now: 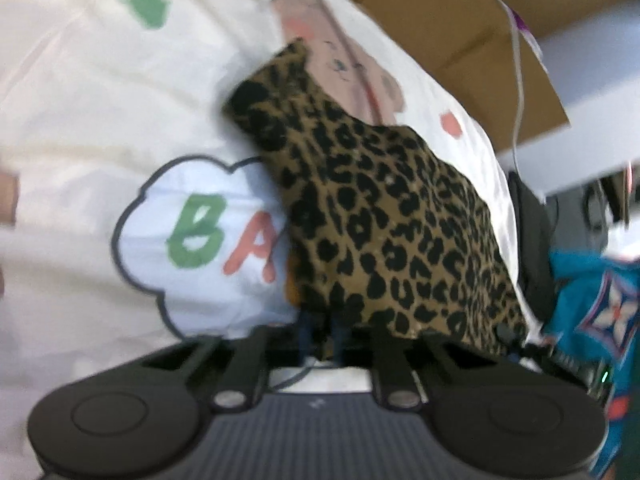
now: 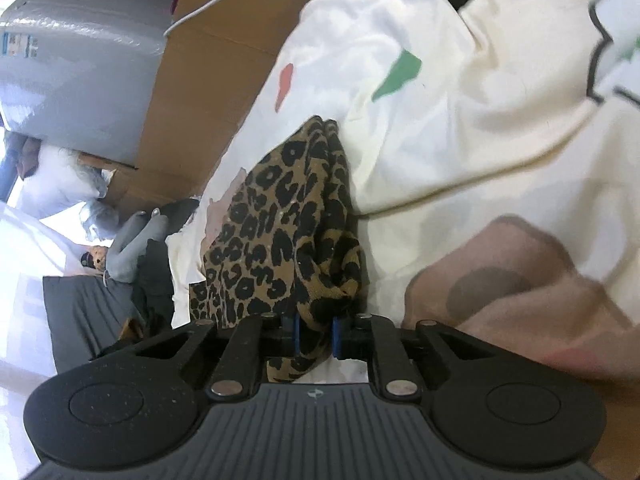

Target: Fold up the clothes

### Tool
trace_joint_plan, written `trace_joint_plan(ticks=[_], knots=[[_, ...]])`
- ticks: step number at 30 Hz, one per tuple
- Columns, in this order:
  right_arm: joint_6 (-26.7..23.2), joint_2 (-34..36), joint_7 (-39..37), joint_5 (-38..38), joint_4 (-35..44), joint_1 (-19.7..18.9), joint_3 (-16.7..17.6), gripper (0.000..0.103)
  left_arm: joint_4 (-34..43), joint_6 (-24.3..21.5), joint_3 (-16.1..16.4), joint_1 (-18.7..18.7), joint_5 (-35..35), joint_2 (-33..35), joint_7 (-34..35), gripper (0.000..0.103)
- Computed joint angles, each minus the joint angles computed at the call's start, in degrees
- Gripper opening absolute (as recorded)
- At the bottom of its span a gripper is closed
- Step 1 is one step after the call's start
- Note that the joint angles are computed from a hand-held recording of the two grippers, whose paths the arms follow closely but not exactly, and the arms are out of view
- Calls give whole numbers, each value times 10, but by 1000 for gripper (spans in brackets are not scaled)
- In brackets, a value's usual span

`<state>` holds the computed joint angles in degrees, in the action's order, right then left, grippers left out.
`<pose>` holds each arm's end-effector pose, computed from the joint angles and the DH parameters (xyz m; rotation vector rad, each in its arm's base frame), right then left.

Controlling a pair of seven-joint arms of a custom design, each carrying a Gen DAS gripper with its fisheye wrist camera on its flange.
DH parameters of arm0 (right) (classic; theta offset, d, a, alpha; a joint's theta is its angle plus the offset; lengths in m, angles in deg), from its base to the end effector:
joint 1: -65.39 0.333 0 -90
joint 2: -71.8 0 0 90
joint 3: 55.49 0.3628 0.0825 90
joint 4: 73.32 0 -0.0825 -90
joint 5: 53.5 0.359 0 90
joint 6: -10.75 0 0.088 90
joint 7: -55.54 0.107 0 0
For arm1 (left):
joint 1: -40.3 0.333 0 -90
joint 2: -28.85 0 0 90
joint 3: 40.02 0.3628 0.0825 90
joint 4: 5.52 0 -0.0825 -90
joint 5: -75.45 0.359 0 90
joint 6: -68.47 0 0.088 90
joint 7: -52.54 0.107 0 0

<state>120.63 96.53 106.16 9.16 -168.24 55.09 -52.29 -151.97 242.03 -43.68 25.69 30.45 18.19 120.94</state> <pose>0.6692 -0.0259 0.4368 -1.5895 1.5025 0.6198 0.4368 -0.0891 0.4594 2.7150 -1.0879 1.0566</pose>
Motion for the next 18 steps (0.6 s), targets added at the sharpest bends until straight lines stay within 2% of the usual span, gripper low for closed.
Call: trace_joint_plan(ticks=[2,10,14,18], knots=[[0,-3,-8,-3,4,0,0,12,2,-5,0,-3,-6,-3,-6,5],[16,5,9,-23,44,3,-2,11,34,-79,-6,10,1,0,-12,4],[22,8,19,-38,65,6,2,11,65,-125,-18,37,47,13,-43,3],[29,16,36,-53,92,8,6,11,99,-169,-27,47,82,24,-40,3]])
